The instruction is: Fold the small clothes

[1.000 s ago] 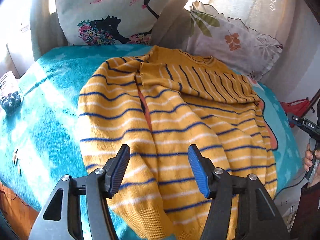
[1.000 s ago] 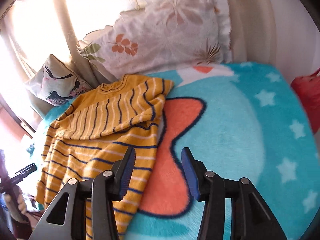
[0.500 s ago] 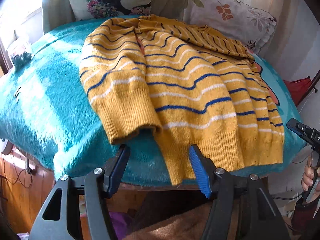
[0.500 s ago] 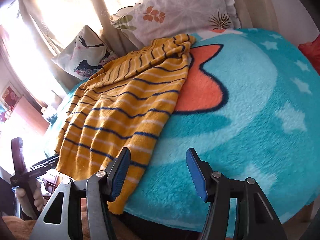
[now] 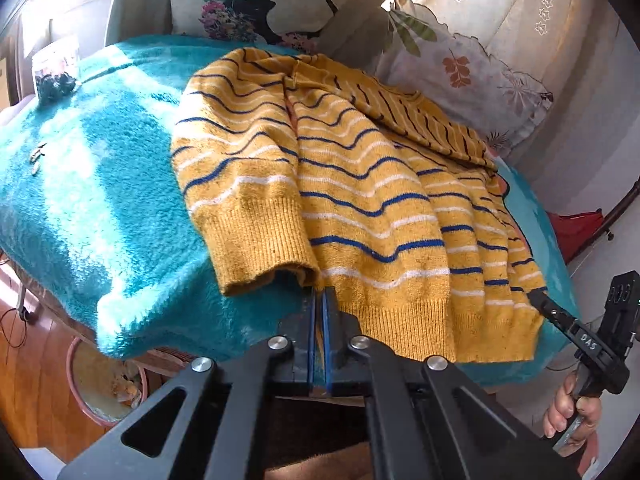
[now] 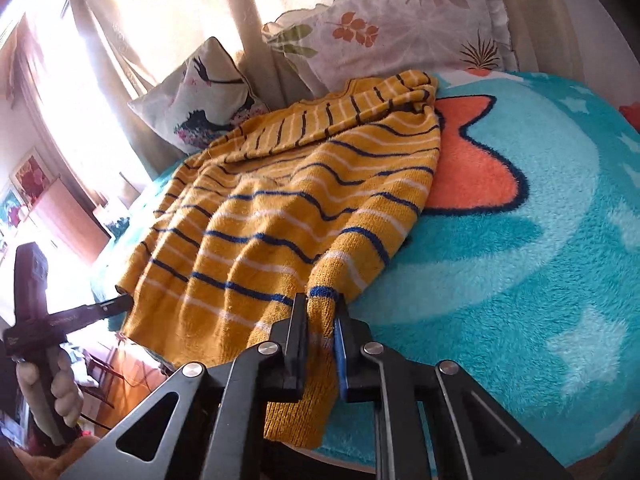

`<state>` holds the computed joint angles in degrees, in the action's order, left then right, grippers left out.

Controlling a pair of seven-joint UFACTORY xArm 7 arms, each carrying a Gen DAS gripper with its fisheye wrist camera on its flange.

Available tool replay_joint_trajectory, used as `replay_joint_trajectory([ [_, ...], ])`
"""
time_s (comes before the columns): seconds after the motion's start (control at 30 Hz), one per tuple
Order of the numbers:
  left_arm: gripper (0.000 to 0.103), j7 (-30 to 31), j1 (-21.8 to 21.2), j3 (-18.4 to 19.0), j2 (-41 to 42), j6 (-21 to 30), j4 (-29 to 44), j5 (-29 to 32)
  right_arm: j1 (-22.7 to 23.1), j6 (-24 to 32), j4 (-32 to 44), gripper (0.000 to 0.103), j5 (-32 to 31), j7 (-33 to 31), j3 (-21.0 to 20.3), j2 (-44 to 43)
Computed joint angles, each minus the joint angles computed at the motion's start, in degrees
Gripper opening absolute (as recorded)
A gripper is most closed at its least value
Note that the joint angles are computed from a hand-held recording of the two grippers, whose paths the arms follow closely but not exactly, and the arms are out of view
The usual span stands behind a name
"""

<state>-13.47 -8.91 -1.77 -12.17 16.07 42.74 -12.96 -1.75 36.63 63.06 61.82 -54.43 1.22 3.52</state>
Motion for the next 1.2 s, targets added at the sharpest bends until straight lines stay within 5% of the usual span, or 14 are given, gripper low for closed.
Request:
replay_joint_trajectory([
  [0.07, 0.003, -1.95, 1.41, -0.80, -2.57, -0.25, -2.00, 2.67, -1.16, 0.19, -2.86, 0.011, 0.77, -1.80, -1.27, -3.87],
  [0.23, 0.000, 2.92, -0.82, 2.85, -7.26, -0.89, -6.47, -1.69, -2.36, 1.11, -7.89, 0.006, -5.74, 1.54, -4.81, -8.45],
  [0.37, 0.000, 5.14, -0.27, 5.22, -8.14, 0.11, -7.39, -3.12, -1.38, -9.49, -10.33, 0.006, -18.83, 10.20, -3.52, -8.57],
  [0.47, 0.000, 3.69, 2.81, 4.53, -8.50, -0.96, -7.83, -1.81, -0.47, -8.26, -8.25, 0.006, -16.04, 9.56, -5.01, -8.85],
  [0.6, 0.005, 1.85, 5.05, 5.12, -7.39, -1.87, -6.54, -1.36, 1.59, -8.12, -3.83, 0.030, -17.38, 10.00, -3.65, -7.39],
  [0.73, 0.025, -0.25, 7.31, 5.15, -5.75, -2.75, -4.97, -0.69, 5.77, -3.46, 2.40, 0.034, -18.76, 6.31, 0.41, -3.80],
  [0.83, 0.028, -1.62, 9.09, 5.17, -5.01, -3.28, -4.15, 0.57, 9.79, -2.66, 5.91, 0.044, -21.64, 1.57, 4.54, -1.34],
  [1.0, 0.033, -4.19, 12.05, 5.19, -4.07, -4.32, -3.78, 2.68, 16.91, -7.17, 7.34, 0.055, -28.29, -10.54, 10.13, 1.50],
  [1.2, 0.034, -2.51, 12.18, 8.05, -2.27, -3.24, -3.57, 0.18, 21.58, -13.32, 7.76, 0.055, -39.54, -16.96, 12.27, 6.38],
])
